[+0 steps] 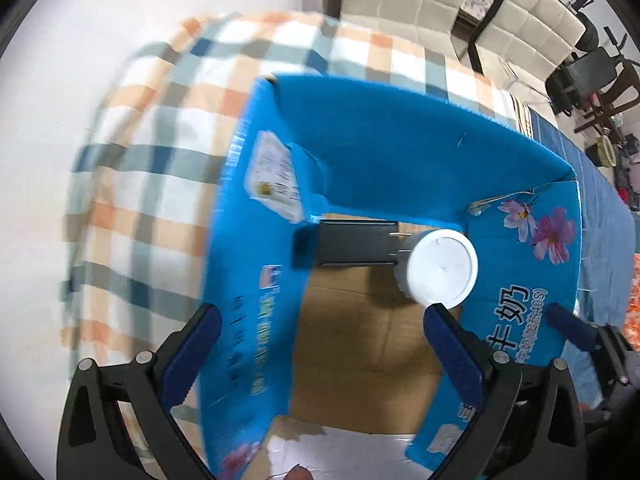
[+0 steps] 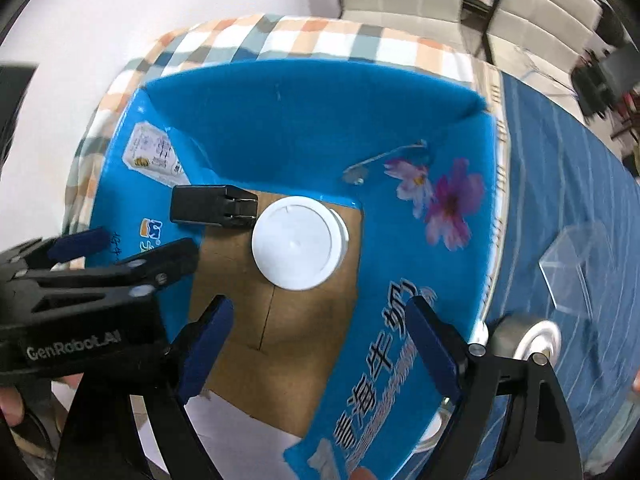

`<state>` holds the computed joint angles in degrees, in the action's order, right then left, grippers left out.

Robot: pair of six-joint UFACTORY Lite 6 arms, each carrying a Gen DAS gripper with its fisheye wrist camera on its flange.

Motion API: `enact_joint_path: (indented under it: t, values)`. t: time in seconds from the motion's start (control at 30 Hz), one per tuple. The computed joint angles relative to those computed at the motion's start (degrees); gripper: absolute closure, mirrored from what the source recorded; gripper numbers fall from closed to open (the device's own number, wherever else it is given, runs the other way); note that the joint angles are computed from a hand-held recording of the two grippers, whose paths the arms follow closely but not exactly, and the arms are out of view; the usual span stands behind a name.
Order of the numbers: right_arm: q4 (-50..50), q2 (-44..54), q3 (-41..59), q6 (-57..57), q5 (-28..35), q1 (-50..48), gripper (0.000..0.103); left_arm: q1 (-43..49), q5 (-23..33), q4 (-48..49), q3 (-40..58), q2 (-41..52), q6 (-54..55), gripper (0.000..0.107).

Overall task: Organize rigid objects
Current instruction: 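Open both tools to release the container and charger in the box, then grasp the black car key with the right tool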

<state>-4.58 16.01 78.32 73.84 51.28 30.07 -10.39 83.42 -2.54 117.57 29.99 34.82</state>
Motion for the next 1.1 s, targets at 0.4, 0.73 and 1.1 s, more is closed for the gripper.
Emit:
enact_joint_path:
  t: [0.4,0.73,1.1]
  values:
    - [-11.9,-8.0,5.6,18.3,15.7,11.2,0.007,8.0,-0.1,-5.3,4.6,-9.4,8.6,0.004]
    - [-19.6,-19.3,5.8,30.1,27.2,24.6,0.007,10.3,9.1,-13.9,7.3,-19.8,10.7,0.004]
    - [-16.4,-49.4,-23.7,81.5,40.7,67.5,0.007,-12.8,8.0,-7.5,-35.2,-55.2,0.9,0.004]
